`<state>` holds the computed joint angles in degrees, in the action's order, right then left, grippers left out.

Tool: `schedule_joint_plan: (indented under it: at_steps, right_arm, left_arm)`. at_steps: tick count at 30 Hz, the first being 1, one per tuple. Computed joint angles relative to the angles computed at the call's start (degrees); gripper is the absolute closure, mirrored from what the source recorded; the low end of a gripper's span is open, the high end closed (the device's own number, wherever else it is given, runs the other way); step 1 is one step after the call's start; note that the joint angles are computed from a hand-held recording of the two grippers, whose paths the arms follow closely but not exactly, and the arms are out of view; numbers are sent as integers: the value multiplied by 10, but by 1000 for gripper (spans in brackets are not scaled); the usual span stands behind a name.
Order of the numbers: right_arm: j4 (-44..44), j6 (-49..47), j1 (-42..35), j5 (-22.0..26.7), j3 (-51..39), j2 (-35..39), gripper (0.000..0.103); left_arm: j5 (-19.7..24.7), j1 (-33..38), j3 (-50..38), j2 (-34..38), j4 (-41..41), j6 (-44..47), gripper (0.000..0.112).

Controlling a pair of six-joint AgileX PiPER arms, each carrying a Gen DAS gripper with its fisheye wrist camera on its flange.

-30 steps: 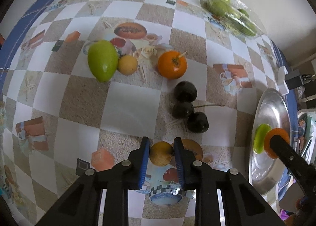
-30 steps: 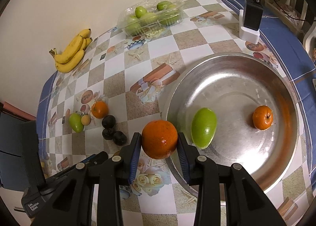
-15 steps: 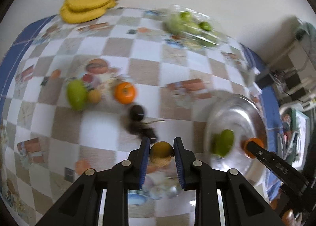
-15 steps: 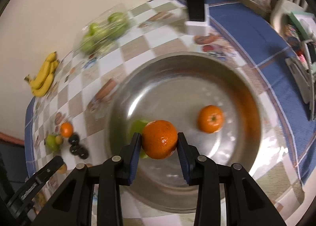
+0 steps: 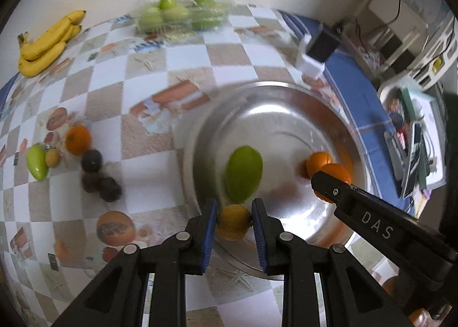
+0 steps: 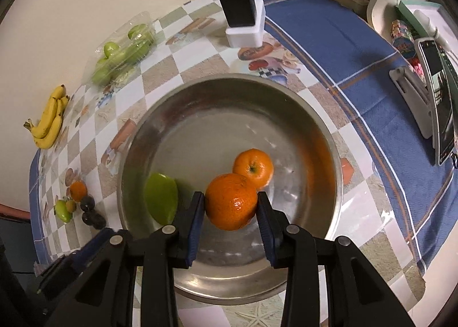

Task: Organize fruits
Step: 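Carry both fruits over the steel bowl and open both grippers, then withdraw both open grippers from the bowl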

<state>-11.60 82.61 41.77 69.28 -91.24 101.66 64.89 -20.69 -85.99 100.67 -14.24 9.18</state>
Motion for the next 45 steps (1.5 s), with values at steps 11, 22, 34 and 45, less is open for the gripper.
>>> schedule_joint_plan:
  at_steps: [11, 22, 34, 45]
  right_arm:
    - [33, -16, -12, -38, 28, 3, 64]
    - [17, -12, -7, -29, 15, -1, 63]
    - [2, -11, 0, -16, -5, -1, 63]
    - [14, -46, 3, 2, -45, 32, 37]
  left_arm:
    - [-7, -15, 12, 6, 13, -8, 85]
    - [3, -6, -2, 5, 4, -5, 76]
    - [16, 44, -39, 20, 32, -52, 53]
    - [21, 89, -63, 53, 106, -135, 9]
